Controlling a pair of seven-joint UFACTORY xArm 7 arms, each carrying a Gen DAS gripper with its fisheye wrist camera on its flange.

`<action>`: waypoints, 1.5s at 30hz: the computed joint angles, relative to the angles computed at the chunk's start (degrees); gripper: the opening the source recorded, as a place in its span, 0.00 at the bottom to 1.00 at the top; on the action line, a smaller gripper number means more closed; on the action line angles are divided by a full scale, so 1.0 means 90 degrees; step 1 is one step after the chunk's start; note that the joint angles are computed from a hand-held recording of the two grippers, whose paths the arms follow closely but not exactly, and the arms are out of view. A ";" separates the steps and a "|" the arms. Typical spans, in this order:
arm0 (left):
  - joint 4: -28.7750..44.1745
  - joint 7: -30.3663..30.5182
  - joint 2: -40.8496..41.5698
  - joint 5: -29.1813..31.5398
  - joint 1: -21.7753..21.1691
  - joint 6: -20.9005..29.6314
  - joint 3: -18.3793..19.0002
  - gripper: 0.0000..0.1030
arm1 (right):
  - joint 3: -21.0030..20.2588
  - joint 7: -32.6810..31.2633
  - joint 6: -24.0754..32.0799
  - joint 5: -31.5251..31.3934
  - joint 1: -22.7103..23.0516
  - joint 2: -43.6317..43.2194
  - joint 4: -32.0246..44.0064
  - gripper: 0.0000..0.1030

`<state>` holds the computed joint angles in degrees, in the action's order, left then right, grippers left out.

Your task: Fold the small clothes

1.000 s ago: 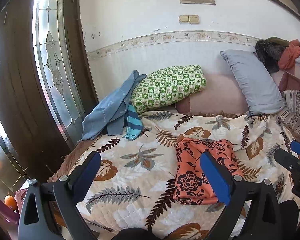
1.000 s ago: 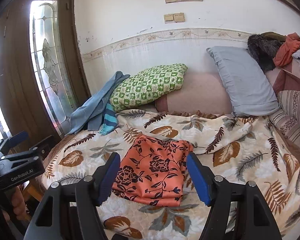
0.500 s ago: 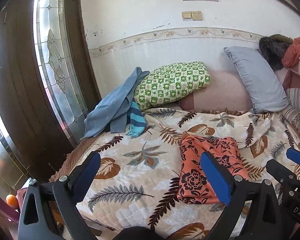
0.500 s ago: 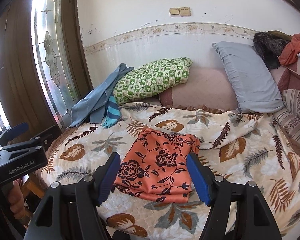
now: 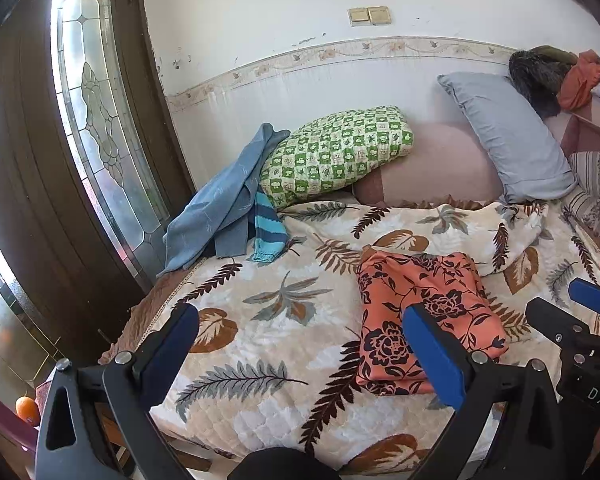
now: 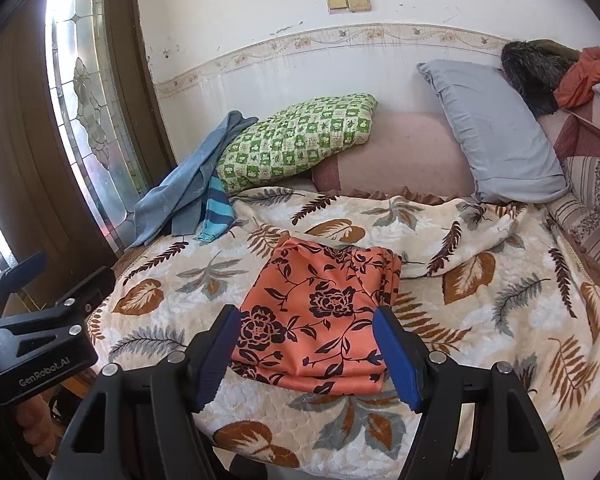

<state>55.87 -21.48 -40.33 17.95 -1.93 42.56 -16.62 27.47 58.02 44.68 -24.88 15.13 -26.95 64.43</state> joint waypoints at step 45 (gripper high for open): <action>0.0171 0.0621 -0.0675 -0.1134 -0.0231 0.0522 0.0620 0.99 | 0.0493 0.0158 0.0322 -0.0371 -0.0037 -0.0015 0.0762 0.70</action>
<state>57.41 -15.90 -46.40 7.74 -4.00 47.26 -11.04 31.90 59.45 47.57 -28.22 14.80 -27.09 71.28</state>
